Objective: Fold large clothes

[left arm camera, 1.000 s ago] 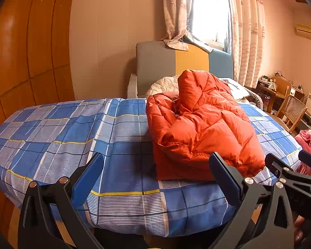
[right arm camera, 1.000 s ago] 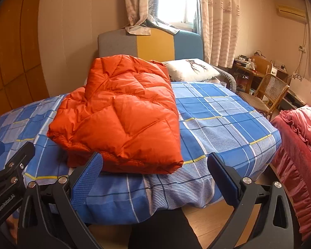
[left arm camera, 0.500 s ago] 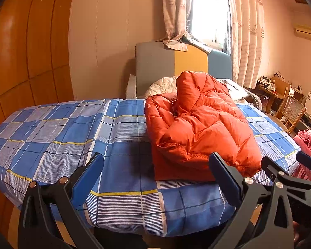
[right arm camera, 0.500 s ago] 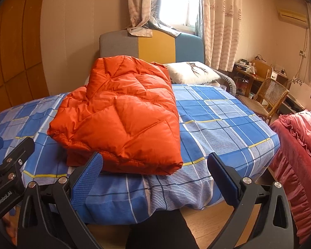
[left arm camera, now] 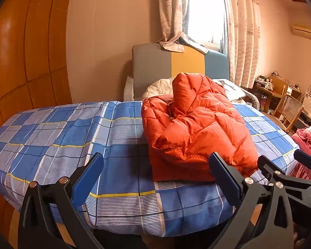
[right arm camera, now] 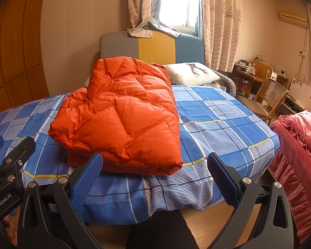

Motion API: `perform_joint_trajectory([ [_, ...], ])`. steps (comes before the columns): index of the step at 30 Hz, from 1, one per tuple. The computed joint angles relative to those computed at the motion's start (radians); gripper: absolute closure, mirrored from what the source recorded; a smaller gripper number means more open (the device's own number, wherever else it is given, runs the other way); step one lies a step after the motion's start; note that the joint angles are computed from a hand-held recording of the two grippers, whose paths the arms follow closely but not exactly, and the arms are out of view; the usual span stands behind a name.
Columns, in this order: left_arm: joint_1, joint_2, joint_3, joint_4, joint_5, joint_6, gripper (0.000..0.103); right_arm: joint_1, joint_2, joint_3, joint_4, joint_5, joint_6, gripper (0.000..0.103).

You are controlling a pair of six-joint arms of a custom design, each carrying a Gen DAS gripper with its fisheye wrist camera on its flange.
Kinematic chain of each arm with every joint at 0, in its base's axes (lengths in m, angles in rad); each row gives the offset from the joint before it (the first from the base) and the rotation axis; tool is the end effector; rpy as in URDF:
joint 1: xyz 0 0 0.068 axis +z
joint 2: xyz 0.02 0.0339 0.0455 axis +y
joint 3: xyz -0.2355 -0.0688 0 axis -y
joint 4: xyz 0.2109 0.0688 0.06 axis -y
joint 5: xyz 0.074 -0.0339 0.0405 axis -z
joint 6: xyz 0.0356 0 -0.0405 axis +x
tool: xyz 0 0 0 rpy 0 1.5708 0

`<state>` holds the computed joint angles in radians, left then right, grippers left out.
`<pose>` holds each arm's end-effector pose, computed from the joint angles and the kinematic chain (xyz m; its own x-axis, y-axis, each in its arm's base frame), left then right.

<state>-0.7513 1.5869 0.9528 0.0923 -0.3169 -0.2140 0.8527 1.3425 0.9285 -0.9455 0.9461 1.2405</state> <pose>0.2426 -0.2114 0.2168 -0.4646 0.1578 -0.8714 0.3631 0.9314 -0.0249 0.1558 0.1345 0.2203 -0.5194 0.2464 -0.8182 0.5020 0.8629 -0.0588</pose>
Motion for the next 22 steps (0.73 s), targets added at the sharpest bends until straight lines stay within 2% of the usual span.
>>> perform_joint_trajectory([
  [11, -0.01, -0.004, -0.022, 0.03, -0.011, 0.013, 0.002, -0.018, 0.002, -0.012, 0.031, -0.028, -0.022, 0.003],
  [15, 0.011, 0.023, 0.015, -0.021, 0.02, -0.013, 0.002, -0.034, -0.006, -0.032, 0.06, -0.052, -0.033, 0.003],
  [22, 0.014, 0.051, 0.034, -0.039, 0.008, -0.025, 0.002, -0.039, -0.008, -0.04, 0.075, -0.048, -0.031, 0.003],
])
